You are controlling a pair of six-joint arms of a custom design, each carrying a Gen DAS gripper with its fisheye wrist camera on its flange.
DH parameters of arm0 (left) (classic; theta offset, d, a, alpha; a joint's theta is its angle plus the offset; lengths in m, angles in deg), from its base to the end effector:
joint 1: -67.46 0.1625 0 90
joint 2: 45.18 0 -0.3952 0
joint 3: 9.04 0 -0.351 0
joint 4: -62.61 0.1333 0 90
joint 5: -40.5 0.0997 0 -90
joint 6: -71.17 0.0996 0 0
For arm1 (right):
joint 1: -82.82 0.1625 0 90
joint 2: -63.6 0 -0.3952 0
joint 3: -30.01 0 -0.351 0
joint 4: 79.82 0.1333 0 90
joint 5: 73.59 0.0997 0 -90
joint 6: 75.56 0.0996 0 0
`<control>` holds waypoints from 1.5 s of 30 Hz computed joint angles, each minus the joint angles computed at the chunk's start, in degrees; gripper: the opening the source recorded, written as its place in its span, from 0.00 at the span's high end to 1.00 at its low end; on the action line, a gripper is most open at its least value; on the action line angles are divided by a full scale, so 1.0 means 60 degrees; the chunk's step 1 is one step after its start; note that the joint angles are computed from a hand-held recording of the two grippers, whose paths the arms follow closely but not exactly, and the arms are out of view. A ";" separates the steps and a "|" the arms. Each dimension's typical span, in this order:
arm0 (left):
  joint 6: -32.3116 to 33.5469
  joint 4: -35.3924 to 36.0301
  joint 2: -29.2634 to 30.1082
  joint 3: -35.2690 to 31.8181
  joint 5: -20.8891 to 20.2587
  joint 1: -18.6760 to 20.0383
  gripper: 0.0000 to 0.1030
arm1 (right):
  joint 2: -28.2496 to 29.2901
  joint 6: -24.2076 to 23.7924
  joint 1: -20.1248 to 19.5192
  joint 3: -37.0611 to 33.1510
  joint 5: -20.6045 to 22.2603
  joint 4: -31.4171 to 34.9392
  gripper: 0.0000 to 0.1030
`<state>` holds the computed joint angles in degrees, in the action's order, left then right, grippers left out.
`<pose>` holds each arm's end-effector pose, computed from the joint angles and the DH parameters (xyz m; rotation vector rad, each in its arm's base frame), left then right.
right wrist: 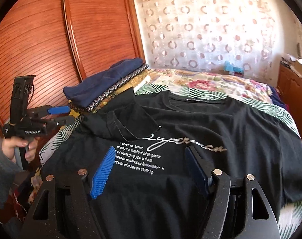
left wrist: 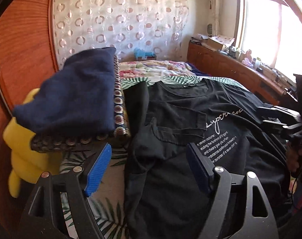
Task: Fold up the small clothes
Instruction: 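Fold the held side over the shirt's middle with the left gripper, then release, then grasp the opposite side edge of the T-shirt with the right gripper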
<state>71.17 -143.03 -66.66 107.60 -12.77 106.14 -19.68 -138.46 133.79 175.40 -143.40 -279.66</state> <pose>-0.2366 -0.4365 -0.0823 0.9860 2.4128 -0.7977 -0.0881 -0.3749 0.2557 0.7112 -2.4105 1.0446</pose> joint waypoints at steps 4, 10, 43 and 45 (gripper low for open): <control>0.0189 0.0278 0.0231 -0.0653 -0.0466 0.0145 0.49 | 0.1091 0.0473 0.1012 -0.1200 -0.1353 0.0363 0.30; 0.0402 0.1367 0.0553 -0.1682 -0.0433 0.0315 0.53 | 0.2812 0.0730 0.1902 -0.2847 -0.2828 0.0025 0.59; -0.1196 0.0129 0.0320 0.0546 -0.0843 -0.1160 0.94 | 0.4207 0.0997 0.2716 -0.3391 -0.4693 -0.1346 0.59; -0.1436 -0.0107 0.0321 0.0740 -0.0906 -0.1265 0.94 | 0.4203 0.1028 0.2713 -0.3364 -0.4698 -0.1386 0.59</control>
<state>62.55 -143.67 -64.73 112.04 -18.21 98.55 5.54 -132.29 150.07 155.21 -171.58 -287.97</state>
